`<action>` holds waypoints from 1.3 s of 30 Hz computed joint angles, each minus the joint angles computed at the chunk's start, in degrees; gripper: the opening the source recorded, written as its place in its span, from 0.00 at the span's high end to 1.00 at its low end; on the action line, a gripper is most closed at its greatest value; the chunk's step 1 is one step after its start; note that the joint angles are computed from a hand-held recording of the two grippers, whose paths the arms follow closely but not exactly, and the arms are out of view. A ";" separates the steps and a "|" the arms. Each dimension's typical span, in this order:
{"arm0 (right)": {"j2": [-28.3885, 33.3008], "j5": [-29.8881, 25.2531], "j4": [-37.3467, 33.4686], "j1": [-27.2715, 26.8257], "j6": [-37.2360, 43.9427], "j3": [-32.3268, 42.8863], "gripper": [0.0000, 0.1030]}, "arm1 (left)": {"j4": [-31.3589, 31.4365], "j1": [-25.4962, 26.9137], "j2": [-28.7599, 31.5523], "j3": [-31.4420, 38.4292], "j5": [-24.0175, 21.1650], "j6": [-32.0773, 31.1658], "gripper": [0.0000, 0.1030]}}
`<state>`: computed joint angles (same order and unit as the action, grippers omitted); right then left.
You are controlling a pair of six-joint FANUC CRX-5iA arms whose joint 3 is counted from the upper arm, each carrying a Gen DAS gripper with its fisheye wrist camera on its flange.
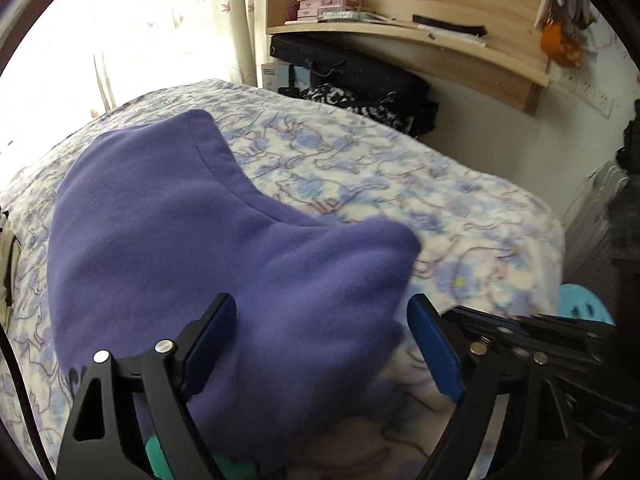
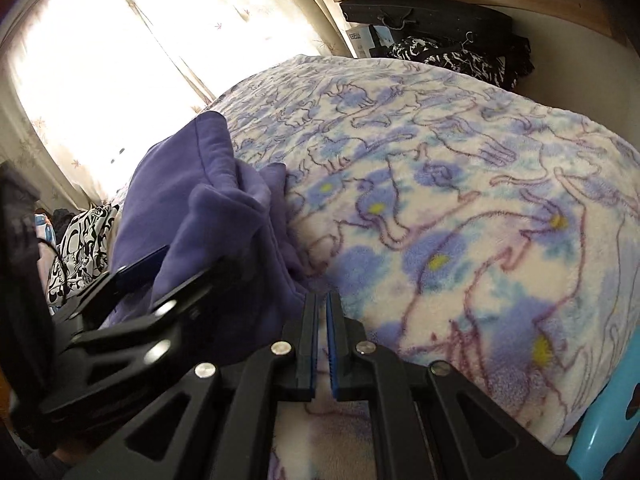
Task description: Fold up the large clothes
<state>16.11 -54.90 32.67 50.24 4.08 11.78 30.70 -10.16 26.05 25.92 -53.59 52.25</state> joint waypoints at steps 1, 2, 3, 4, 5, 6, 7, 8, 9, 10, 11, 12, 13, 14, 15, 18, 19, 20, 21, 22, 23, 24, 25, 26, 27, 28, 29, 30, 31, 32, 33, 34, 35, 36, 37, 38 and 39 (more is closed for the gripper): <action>0.06 -0.06 -0.32 -0.15 0.34 0.35 0.96 | 0.94 0.48 -0.37 -0.15 -1.33 -0.16 0.16; -0.09 -0.38 -0.48 -0.19 0.43 0.58 0.96 | 1.85 1.14 -1.23 -0.81 -2.42 -0.30 0.16; -0.05 -0.67 -0.46 -0.25 0.28 0.87 0.96 | 2.81 1.64 -1.54 -1.05 -3.31 -0.19 0.16; -0.35 -0.59 -0.65 -0.42 0.68 1.05 0.96 | 4.31 2.51 -2.15 -1.59 -4.40 0.10 0.16; -0.72 -0.36 -0.85 -0.55 1.07 1.16 0.96 | 5.29 2.90 -2.72 -2.34 -4.57 0.40 0.16; -0.94 -0.15 -0.94 -0.72 1.34 1.29 0.96 | 6.38 3.64 -3.25 -2.81 -4.85 0.89 0.16; -1.27 0.03 -0.63 -0.92 1.60 1.59 0.96 | 7.60 4.59 -3.91 -3.42 -4.94 1.41 0.16; -1.43 0.26 -0.32 -1.00 1.87 1.74 0.95 | 8.71 5.62 -4.70 -4.23 -4.76 2.10 0.15; -1.63 0.89 -0.03 -1.21 2.82 2.16 0.91 | 8.89 6.57 -5.32 -4.65 -4.37 3.38 0.15; -1.67 1.65 0.15 -1.41 4.30 2.81 0.88 | 8.55 7.39 -5.96 -5.04 -3.60 4.86 0.15; -1.52 2.29 0.28 -1.53 5.41 3.38 0.79 | 7.03 8.18 -6.53 -5.05 -2.59 7.22 0.14; -1.04 2.96 0.09 -1.74 8.03 4.69 0.67 | 4.76 8.73 -6.69 -4.38 -2.05 9.82 0.14; -0.11 2.82 -0.78 -1.93 11.28 6.66 0.60 | 2.31 9.23 -6.66 -3.61 -1.59 12.41 0.14; 1.39 2.11 -2.93 -2.30 15.87 9.69 0.53 | -0.85 9.79 -6.21 -1.93 -2.04 15.55 0.14; 2.56 1.11 -4.68 -2.61 18.90 12.01 0.53 | -3.48 9.97 -5.60 -0.38 -2.74 18.19 0.14; 8.21 -5.05 -11.59 -4.24 29.30 22.13 0.53 | -8.64 10.52 -3.15 4.12 -6.56 23.58 0.14; 10.24 -7.10 -13.84 -5.00 32.05 25.45 0.53 | -9.13 10.63 -2.63 4.77 -7.44 24.04 0.14; 11.65 -8.39 -16.09 -5.73 34.28 27.90 0.53 | -9.57 10.67 -2.11 5.35 -8.23 24.22 0.14; 13.88 -11.20 -19.11 -6.70 36.65 31.76 0.53 | -10.28 10.52 -1.72 5.83 -8.56 24.52 0.14; 14.87 -12.24 -20.91 -7.24 37.85 33.47 0.53 | -11.13 10.27 -1.56 5.92 -8.41 24.77 0.14; 15.76 -12.92 -22.92 -7.80 39.54 34.87 0.57 | -11.79 10.10 -1.46 5.97 -8.31 24.86 0.14; 16.64 -14.20 -23.50 -7.87 40.53 36.19 0.69 | -12.54 9.88 -1.28 6.24 -8.33 25.10 0.14; 17.66 -15.98 -25.04 -8.02 42.31 38.09 0.81 | -13.17 9.70 -1.13 6.49 -8.22 25.35 0.14; 17.05 -15.34 -26.56 -8.01 42.90 37.59 0.83 | -13.57 9.48 -0.78 7.13 -8.23 25.64 0.14; 15.90 -13.70 -26.42 -7.63 42.84 35.72 0.83 | -13.78 9.41 -0.90 6.92 -7.64 25.78 0.14; 14.47 -12.02 -26.10 -6.97 42.90 33.77 0.83 | -13.82 9.40 -0.78 6.96 -7.22 25.79 0.14; 13.06 -10.66 -26.15 -6.42 42.79 31.96 0.83 | -14.17 9.31 -0.98 6.70 -6.65 25.82 0.14; 12.25 -10.11 -26.34 -6.15 42.59 30.98 0.84 | -15.00 9.12 -1.03 6.82 -6.46 26.07 0.14; 11.20 -9.32 -26.35 -5.80 41.47 29.30 0.84 | -16.07 8.83 -0.93 7.02 -6.36 26.45 0.14; 10.44 -8.59 -25.36 -5.38 39.89 27.24 0.84 | -16.55 8.61 -0.91 6.62 -5.80 26.27 0.14; 10.51 -8.60 -24.46 -5.17 38.99 26.44 0.84 | -16.46 8.50 -0.91 6.15 -5.33 25.97 0.14; 10.81 -8.94 -24.13 -5.23 37.74 25.03 0.84 | -15.31 8.45 -0.81 5.00 -4.47 24.77 0.14; 11.49 -9.30 -25.16 -5.79 37.13 24.54 0.84 | -14.10 8.46 -0.50 4.44 -4.29 23.76 0.14; 11.66 -7.87 -27.43 -6.74 36.16 22.18 0.85 | -12.59 8.42 0.35 4.39 -4.83 22.78 0.14; 11.03 -5.19 -28.73 -7.35 35.10 19.50 0.85 | -10.69 8.43 1.38 4.33 -5.38 22.08 0.14; 10.07 -2.49 -28.80 -7.47 33.35 17.05 0.85 | -9.99 8.42 1.84 4.48 -5.68 22.70 0.13; 9.08 -1.04 -28.04 -7.15 31.88 15.57 0.85 | -9.28 8.52 2.04 4.49 -5.66 23.79 0.13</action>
